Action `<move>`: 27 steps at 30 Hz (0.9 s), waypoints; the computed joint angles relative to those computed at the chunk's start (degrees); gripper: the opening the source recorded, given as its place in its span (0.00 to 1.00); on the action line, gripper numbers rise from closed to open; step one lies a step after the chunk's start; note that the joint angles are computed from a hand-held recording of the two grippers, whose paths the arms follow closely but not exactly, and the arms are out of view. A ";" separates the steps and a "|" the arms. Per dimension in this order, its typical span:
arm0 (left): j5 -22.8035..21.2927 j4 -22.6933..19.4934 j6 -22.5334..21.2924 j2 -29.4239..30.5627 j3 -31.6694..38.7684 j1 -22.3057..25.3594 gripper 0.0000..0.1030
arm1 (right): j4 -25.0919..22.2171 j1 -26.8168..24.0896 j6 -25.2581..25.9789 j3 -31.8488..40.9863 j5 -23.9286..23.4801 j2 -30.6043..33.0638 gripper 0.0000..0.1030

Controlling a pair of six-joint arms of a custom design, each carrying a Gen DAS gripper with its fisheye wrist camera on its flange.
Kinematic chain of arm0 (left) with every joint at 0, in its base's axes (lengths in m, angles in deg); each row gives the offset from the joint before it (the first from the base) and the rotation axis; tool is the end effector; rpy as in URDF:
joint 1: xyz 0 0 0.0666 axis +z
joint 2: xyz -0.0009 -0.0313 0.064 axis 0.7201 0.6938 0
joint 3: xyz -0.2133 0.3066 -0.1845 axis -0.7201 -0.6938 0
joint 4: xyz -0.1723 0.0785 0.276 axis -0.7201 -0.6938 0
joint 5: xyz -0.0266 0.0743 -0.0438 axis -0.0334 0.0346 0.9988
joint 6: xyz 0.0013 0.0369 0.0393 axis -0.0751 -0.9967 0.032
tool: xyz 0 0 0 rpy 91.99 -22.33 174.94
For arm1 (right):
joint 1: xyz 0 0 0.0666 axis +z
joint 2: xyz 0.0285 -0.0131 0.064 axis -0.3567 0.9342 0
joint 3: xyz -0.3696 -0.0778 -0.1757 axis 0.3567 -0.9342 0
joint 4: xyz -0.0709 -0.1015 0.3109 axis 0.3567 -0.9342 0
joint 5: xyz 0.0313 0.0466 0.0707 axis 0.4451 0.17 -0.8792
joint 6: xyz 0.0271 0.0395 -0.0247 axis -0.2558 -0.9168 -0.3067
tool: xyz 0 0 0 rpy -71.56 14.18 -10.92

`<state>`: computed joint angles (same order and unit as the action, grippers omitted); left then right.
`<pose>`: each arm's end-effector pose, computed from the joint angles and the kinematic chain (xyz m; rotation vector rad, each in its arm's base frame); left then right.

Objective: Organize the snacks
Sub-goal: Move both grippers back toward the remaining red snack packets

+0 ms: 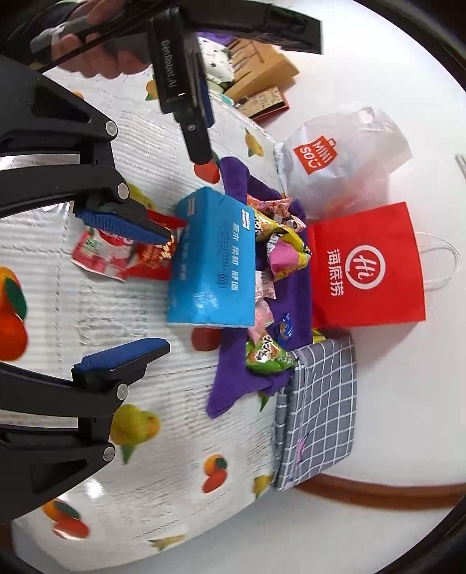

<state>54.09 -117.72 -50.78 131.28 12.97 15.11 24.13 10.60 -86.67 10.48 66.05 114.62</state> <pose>0.4424 -0.2702 0.4658 0.4014 2.5218 -0.4506 0.3560 0.2061 0.4815 0.1751 2.4234 0.1695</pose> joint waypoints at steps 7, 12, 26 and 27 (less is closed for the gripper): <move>0.14 2.70 -1.06 -2.17 -5.00 -0.10 0.81 | 1.44 1.56 -4.16 -3.12 0.68 -1.51 0.53; 0.91 3.78 -1.41 -2.83 -7.60 0.77 0.81 | 2.36 2.08 -5.95 -4.57 0.61 -1.59 0.53; 4.86 6.33 -1.04 -2.79 -11.97 4.46 0.81 | 8.40 -0.25 -8.77 -8.12 -9.23 1.45 0.61; 5.33 6.50 -0.82 -2.74 -12.15 4.71 0.81 | 9.20 -0.63 -9.32 -8.42 -10.67 1.81 0.63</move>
<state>59.41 -111.22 -51.60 128.54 0.83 19.82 33.33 9.97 -96.00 2.05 55.38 116.43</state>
